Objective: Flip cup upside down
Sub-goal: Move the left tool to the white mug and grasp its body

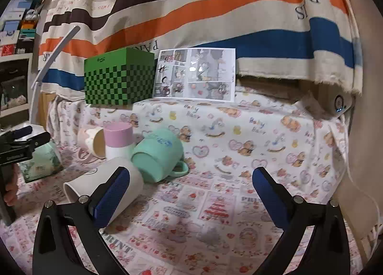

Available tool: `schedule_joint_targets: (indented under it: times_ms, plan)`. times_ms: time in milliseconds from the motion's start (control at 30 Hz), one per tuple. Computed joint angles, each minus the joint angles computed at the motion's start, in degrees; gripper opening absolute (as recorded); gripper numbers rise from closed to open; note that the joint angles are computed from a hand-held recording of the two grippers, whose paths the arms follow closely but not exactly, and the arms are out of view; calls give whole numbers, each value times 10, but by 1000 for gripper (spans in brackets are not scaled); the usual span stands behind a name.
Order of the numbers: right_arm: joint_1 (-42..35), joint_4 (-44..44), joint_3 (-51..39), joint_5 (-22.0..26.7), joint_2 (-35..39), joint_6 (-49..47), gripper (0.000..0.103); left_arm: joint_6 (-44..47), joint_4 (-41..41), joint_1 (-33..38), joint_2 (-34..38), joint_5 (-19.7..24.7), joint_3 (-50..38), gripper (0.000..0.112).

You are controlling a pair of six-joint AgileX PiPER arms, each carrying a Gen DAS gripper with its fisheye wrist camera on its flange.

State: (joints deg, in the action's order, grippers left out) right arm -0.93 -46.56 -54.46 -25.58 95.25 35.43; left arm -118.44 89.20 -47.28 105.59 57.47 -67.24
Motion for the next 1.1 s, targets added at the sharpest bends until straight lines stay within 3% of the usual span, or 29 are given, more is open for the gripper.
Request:
schedule_joint_targets:
  times_ms: [333,633,767,833,1000,1100]
  plan:
    - [-2,-15,-2,1,2,16,103,9,-8,5,-6,-21,4,103]
    - [1,15,0,4,2,-1,103,158,-145,6,7,-27,-91,103]
    - [0,6,0,3,1,6,103,351,-315,36,15,-84,-200,103]
    - [-3,-31,-5,-1,4,34,103,443,-418,52,35,-85,-268,103]
    - [2,87,15,7,-7,-61,103,631,-610,75,165,38,-527,102]
    - [-2,74,0,27,0,-31,103,712,-765,110,240,78,-667,100]
